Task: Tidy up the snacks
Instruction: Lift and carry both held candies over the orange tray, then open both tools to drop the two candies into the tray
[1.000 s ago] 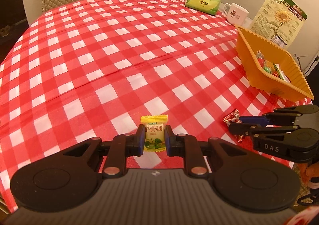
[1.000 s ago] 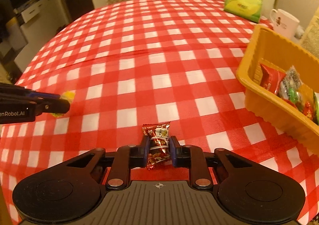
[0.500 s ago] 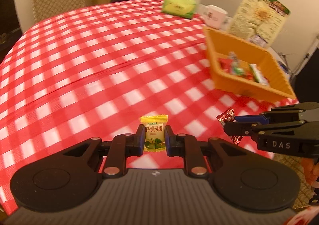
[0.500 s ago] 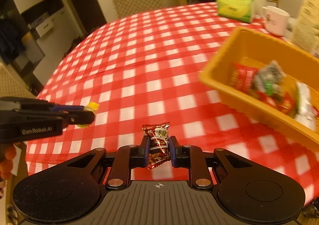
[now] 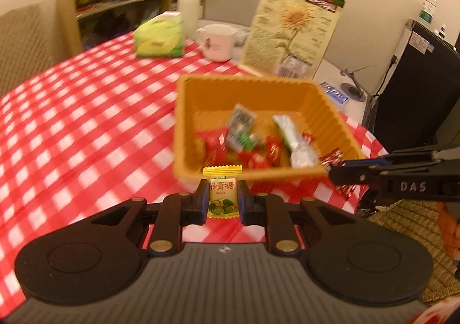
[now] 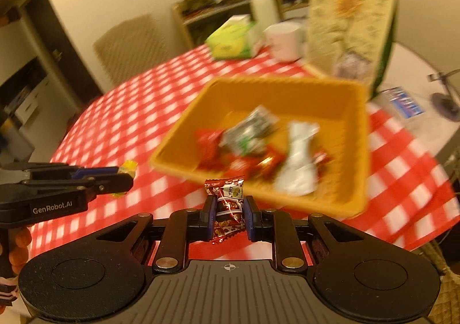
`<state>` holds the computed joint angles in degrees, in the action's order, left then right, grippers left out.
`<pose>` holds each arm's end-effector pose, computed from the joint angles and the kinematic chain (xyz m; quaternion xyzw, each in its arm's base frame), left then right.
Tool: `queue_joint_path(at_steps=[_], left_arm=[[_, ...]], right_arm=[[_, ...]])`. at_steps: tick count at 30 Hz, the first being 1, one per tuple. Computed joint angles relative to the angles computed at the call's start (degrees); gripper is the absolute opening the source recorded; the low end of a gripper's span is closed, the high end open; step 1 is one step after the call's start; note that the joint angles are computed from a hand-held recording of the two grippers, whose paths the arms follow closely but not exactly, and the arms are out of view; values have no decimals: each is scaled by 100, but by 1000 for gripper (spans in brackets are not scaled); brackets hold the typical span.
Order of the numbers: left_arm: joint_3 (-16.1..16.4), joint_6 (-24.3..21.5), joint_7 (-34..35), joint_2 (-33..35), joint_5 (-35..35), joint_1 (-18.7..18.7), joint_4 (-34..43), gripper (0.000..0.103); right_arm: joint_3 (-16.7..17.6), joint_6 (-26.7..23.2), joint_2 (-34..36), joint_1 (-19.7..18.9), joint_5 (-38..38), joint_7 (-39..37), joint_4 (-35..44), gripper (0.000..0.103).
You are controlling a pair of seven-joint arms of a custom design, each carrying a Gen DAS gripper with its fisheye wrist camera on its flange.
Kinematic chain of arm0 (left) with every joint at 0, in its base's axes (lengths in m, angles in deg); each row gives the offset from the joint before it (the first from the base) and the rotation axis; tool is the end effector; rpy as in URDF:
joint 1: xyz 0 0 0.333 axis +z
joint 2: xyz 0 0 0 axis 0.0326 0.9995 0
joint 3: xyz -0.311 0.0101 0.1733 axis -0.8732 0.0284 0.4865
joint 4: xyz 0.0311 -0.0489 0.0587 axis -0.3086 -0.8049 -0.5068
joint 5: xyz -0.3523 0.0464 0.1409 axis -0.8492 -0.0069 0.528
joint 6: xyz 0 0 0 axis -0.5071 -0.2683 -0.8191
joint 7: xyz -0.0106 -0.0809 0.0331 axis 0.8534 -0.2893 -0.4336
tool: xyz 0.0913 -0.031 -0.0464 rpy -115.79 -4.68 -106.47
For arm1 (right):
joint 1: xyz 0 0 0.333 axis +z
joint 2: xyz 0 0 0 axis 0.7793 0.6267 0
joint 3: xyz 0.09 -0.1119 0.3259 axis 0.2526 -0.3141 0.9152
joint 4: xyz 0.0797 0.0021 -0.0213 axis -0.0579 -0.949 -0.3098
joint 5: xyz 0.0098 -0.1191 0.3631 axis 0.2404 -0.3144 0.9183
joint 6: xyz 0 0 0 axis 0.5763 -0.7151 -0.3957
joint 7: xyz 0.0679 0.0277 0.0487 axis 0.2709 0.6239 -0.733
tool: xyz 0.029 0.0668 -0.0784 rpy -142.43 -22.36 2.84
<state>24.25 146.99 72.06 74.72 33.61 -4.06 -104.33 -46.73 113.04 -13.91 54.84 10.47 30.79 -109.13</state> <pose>0.6384 -0.1794 0.5189 -0.5749 0.7285 -0.3213 0.1888 0.6346 0.0602 0.5129 -0.6952 0.6011 -0.0601 0.3896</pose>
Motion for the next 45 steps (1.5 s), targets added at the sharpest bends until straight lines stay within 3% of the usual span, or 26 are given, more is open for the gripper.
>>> queue_joint_path(at_steps=[11, 21, 31, 37, 45], left_arm=[[366, -626, -434, 1367, 885, -450, 2112, 18], [457, -1559, -480, 2622, 1128, -562, 4075, 18], [525, -2480, -403, 3646, 1227, -709, 5692, 18], [527, -2672, -414, 3836, 1202, -733, 5996, 19], [507, -2466, -492, 3524, 1177, -687, 5412, 25]], right_arm=[[11, 298, 824, -352, -358, 422, 1008, 21], [192, 383, 1559, -553, -1164, 1214, 1801, 21], [326, 391, 1827, -699, -1564, 1623, 2064, 21], [389, 368, 1879, -757, -1630, 1681, 2119, 21], [417, 254, 1964, -785, -1673, 1670, 2220, 21]])
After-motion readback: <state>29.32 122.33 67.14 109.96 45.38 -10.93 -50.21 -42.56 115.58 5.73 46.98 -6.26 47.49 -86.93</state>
